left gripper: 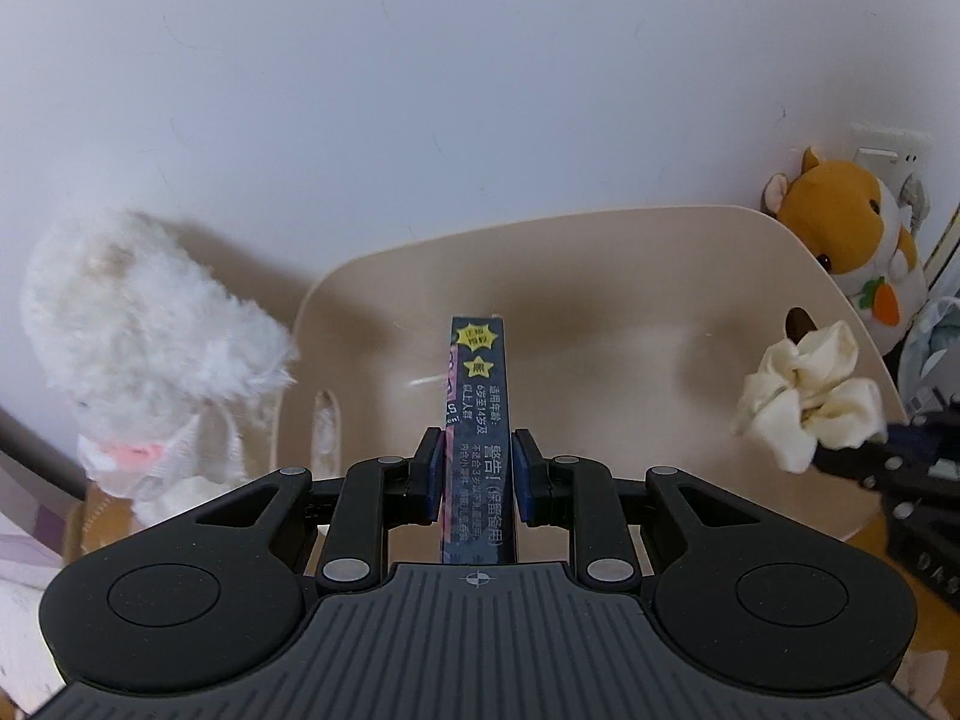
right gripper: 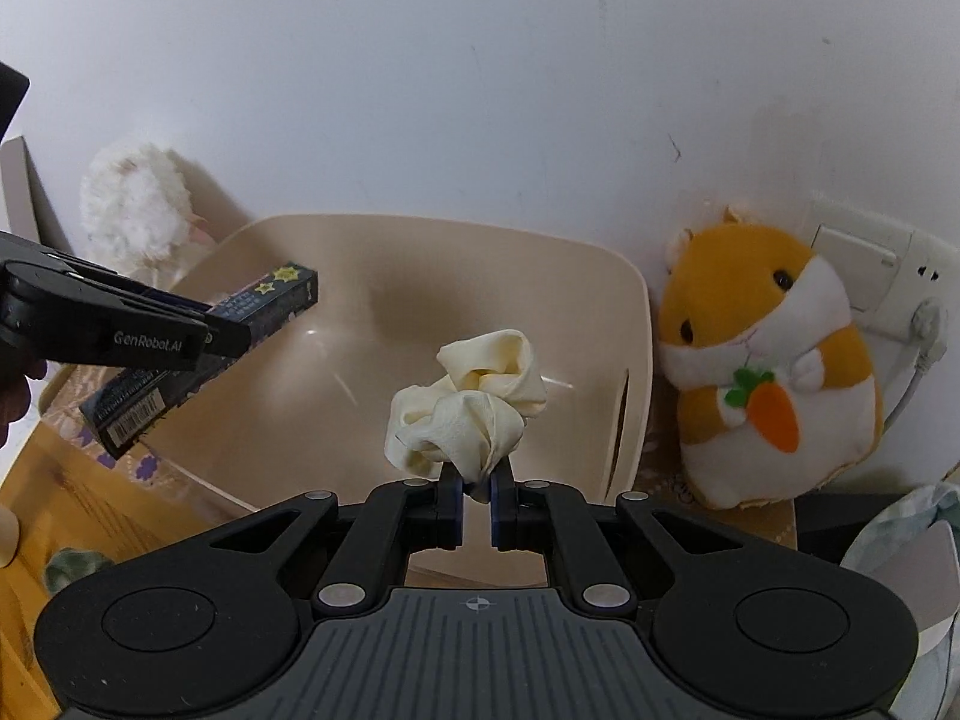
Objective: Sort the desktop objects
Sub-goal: 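Drop the candy box and cream scrunchie into the beige basket with both grippers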
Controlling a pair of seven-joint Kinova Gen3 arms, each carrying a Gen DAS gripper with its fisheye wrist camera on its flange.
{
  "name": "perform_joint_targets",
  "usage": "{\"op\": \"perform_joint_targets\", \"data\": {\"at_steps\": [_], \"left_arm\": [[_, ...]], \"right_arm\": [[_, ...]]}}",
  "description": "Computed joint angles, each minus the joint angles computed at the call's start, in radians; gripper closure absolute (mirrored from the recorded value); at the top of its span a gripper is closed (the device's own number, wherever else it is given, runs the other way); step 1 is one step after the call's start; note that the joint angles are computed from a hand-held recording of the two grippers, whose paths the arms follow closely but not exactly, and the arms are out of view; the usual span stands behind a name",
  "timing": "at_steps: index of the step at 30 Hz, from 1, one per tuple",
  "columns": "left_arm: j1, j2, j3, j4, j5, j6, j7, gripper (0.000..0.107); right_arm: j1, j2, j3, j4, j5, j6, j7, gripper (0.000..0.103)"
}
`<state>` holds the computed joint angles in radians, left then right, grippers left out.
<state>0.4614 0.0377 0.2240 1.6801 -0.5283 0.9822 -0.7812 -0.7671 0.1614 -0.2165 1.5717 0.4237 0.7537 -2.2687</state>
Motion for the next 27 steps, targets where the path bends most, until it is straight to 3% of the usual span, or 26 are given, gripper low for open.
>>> {"op": "perform_joint_targets", "data": {"at_steps": [1,2,4,5,6,7,14,16,27], "left_arm": [[-0.006,-0.003,-0.004,0.006,0.014,-0.015,-0.006,0.084],[-0.010,-0.006,-0.006,0.012,0.021,-0.028,-0.007,0.083],[-0.018,-0.011,-0.008,0.017,0.044,-0.040,-0.024,0.065],[-0.029,-0.014,0.001,0.017,0.053,-0.038,-0.034,0.047],[-0.021,-0.016,-0.005,0.016,0.047,-0.036,-0.028,0.036],[-0.019,-0.023,-0.001,0.024,0.029,-0.040,-0.011,0.034],[-0.037,-0.067,0.010,0.030,0.061,-0.024,-0.042,0.032],[-0.044,-0.088,0.018,0.036,0.069,-0.024,-0.058,0.031],[-0.091,-0.207,0.068,0.109,0.153,0.006,-0.154,0.027]], "right_arm": [[-0.006,0.005,0.002,-0.005,0.009,0.010,-0.010,0.090],[-0.012,0.009,0.003,-0.011,0.018,0.021,-0.018,0.080],[-0.024,0.009,0.004,-0.015,0.040,0.034,-0.031,0.064],[-0.031,0.006,0.004,-0.011,0.057,0.033,-0.040,0.056],[-0.039,0.003,0.004,-0.012,0.076,0.039,-0.051,0.051],[-0.046,0.001,0.003,-0.012,0.094,0.044,-0.060,0.042],[-0.041,-0.056,-0.019,0.023,0.109,0.020,-0.103,0.005],[-0.037,-0.082,-0.033,0.044,0.124,0.015,-0.122,0.000],[0.033,-0.225,-0.138,0.163,0.132,0.064,-0.097,0.000]]}}
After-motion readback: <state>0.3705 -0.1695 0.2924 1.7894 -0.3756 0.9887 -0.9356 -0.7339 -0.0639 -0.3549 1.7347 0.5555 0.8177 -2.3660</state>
